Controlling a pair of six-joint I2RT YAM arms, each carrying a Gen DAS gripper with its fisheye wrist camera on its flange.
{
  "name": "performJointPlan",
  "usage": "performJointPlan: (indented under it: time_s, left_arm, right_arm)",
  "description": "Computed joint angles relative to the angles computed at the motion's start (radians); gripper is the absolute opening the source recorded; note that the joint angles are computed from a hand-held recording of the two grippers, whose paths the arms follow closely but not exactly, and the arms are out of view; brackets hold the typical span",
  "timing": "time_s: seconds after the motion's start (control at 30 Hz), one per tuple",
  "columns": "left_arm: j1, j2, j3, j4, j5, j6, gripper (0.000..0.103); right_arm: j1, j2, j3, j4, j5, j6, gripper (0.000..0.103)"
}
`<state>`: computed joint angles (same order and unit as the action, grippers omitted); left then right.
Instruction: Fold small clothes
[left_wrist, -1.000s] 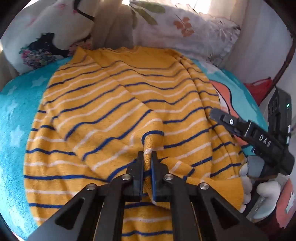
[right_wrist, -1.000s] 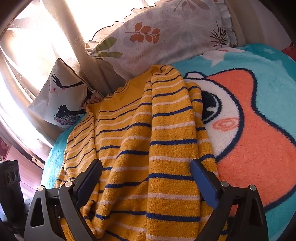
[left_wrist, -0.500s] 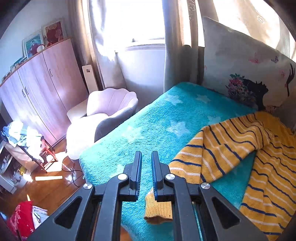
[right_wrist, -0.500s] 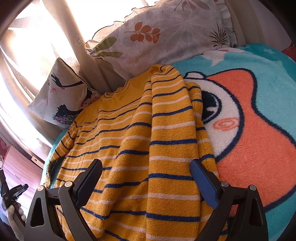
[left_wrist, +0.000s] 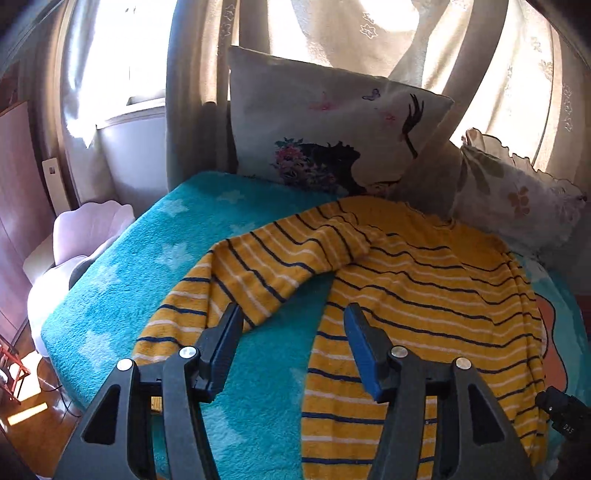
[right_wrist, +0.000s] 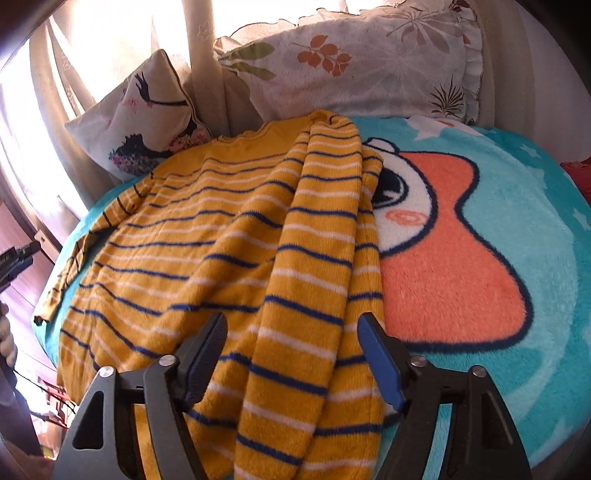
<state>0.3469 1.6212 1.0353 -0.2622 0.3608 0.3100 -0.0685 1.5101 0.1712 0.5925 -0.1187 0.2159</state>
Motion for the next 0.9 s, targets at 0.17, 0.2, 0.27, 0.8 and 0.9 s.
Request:
performJointPlan:
  time_s: [0.17,0.2,0.27,0.8,0.9]
  left_arm:
    - [-0.053,0.017,-0.035,-0.002,0.025,0.009,0.056]
    - [-0.056,0.003,-0.067,0.023,0.029,0.005,0.056]
    - [-0.063,0.005,-0.081,0.046,0.018,0.0,0.056]
    - [-0.044,0.116,-0.09,0.07,-0.024,-0.036,0.062]
    - [-0.031,0.15,-0.091,0.068,-0.04,-0.018,0.062]
  right_arm:
    - [-0.116,0.025,-0.027,0.058,-0.176,-0.001,0.014]
    - [-0.147,-0.013,-0.033,0.037,-0.195,-0.005,0.008]
    - [-0.213,-0.128,-0.047,-0.029,-0.181,-0.019,0.008]
    - [-0.622,-0.077,0.044,-0.093,-0.249,0.001,0.044]
    - [-0.501,0.01,0.044,-0.067,-0.377,0.008,0.044]
